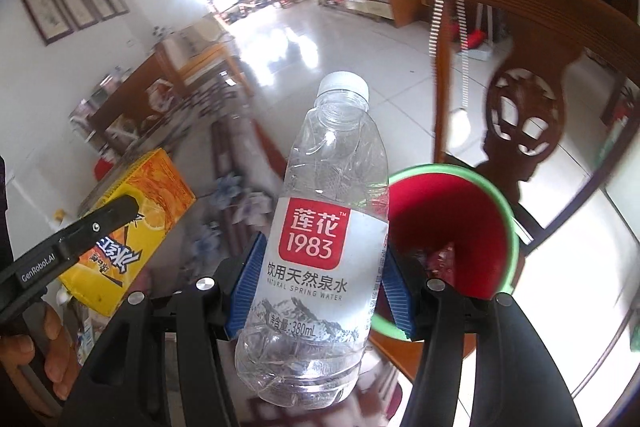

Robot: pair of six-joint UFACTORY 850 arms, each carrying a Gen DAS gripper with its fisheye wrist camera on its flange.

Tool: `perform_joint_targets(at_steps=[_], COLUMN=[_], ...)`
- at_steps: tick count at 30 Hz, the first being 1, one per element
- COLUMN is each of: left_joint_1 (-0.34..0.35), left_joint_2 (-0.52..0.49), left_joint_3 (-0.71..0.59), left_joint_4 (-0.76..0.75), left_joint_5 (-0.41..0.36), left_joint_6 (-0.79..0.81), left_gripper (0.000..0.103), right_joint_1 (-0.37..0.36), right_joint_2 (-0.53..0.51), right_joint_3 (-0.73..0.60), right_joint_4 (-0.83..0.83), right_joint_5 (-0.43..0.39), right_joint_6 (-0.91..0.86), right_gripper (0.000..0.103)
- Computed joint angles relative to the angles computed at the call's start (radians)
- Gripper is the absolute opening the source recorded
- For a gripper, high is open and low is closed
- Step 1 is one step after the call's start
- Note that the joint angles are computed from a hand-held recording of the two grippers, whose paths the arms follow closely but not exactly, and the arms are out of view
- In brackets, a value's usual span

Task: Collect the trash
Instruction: 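Open both tools over the red bin to drop the box and bottle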

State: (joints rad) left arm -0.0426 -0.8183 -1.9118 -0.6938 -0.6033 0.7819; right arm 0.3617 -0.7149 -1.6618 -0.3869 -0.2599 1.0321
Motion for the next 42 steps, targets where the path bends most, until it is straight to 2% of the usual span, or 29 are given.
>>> perform_joint_targets(at_steps=[11,18,22,24,25,26,28,30,36,42], left_joint_1=[-0.08,-0.111,-0.118,-0.117,-0.115,-0.109,-0.103,-0.096,-0.062,0.006], left_joint_2=[-0.095,-0.151,-0.206,-0.203,-0.191,-0.175,-0.157,-0.123,-0.016,0.049], left_joint_3=[-0.11,-0.181,-0.262,-0.256,-0.236,-0.213,-0.191,-0.143,0.026,0.128], left_joint_4=[0.078,0.118,0.131,0.117,0.096,0.069,0.06,0.045,0.018,0.026], left_joint_5=[-0.098,-0.162,-0.239,-0.219,-0.197,-0.179,-0.168,-0.137,-0.044,0.026], left_joint_6=[-0.051,-0.105,-0.146,-0.153,-0.145,-0.135,-0.127,-0.1,-0.03,-0.026], left_gripper=[0.034,0.034,0.037,0.068,0.071,0.071,0.071,0.071,0.075,0.075], right_joint_1=[-0.062,-0.083,-0.092,-0.099,-0.1,-0.1,-0.098,-0.101,-0.094,-0.058], right_joint_2=[0.073,0.093,0.086,0.076,0.07,0.066,0.073,0.083,0.069,0.035], right_joint_3=[0.131,0.169,0.162,0.147,0.135,0.127,0.139,0.155,0.14,0.082], right_joint_4=[-0.114,-0.122,-0.1,-0.048,-0.032,-0.053,-0.173,-0.206,0.025,0.146], right_joint_5=[0.005,0.013,0.015,0.015,0.007,-0.004,0.005,0.029,0.043,0.019], right_joint_6=[0.17,0.195,0.158,0.094,0.075,0.098,0.235,0.293,0.097,-0.046], right_gripper=[0.054,0.054,0.056,0.056,0.066,0.077,0.081,0.082,0.083,0.083])
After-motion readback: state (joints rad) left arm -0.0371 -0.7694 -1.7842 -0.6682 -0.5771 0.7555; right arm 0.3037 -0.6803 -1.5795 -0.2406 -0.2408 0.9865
